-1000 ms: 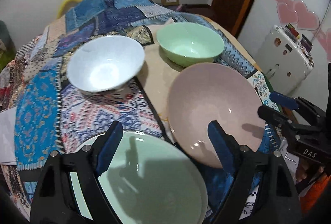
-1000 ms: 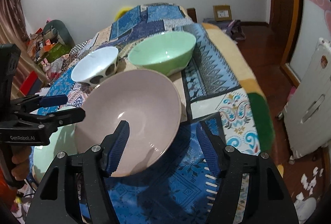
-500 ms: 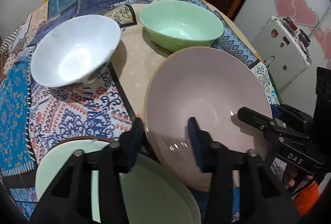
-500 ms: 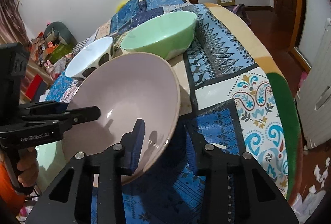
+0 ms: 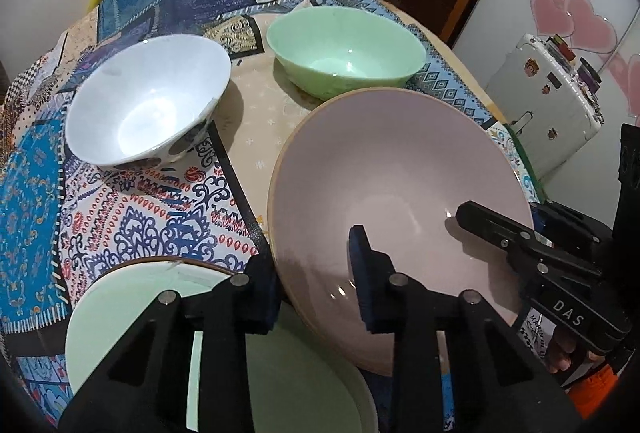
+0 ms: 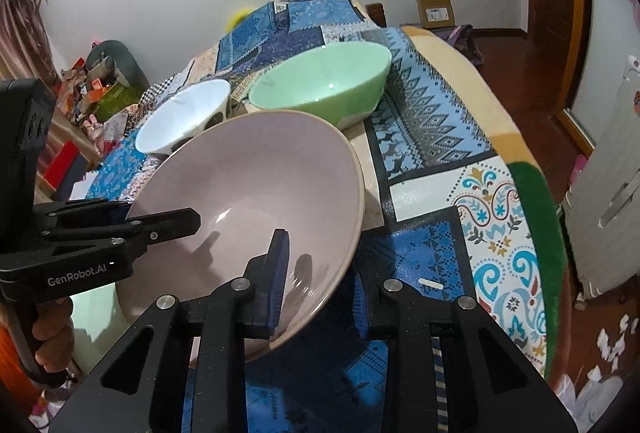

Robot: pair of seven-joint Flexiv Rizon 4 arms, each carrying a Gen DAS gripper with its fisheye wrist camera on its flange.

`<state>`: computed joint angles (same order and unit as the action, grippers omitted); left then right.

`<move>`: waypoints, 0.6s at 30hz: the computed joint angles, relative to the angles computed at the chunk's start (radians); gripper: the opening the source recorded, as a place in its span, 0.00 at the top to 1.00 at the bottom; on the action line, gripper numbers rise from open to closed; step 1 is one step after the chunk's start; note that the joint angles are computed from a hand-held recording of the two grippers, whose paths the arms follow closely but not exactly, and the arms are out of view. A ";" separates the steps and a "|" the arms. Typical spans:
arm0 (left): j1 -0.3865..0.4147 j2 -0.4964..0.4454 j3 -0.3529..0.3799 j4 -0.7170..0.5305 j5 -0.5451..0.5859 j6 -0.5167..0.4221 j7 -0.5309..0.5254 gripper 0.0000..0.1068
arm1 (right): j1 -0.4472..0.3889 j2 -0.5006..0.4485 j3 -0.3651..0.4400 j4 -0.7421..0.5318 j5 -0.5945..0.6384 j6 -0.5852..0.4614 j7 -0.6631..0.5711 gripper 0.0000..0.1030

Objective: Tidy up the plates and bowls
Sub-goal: 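Lift the pink bowl with both grippers and carry it toward the plate stack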

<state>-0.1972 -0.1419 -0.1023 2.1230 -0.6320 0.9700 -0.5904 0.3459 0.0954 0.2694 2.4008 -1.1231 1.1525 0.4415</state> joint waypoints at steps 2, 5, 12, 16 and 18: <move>0.002 0.020 0.002 0.009 -0.022 -0.007 0.015 0.72 | 0.005 0.008 0.007 -0.008 0.008 -0.018 -0.007 0.75; 0.001 0.053 0.010 0.023 -0.057 -0.015 0.041 0.72 | 0.015 0.021 0.018 -0.023 0.016 -0.049 -0.021 0.75; 0.001 0.120 0.044 0.035 -0.103 -0.046 0.072 0.72 | 0.033 0.022 0.032 -0.072 0.002 -0.097 -0.042 0.75; 0.006 0.163 0.069 0.046 -0.122 -0.061 0.091 0.72 | 0.049 0.008 0.035 -0.107 -0.022 -0.116 -0.042 0.75; 0.010 0.182 0.081 0.052 -0.130 -0.065 0.101 0.72 | 0.057 -0.002 0.034 -0.122 -0.035 -0.118 -0.038 0.75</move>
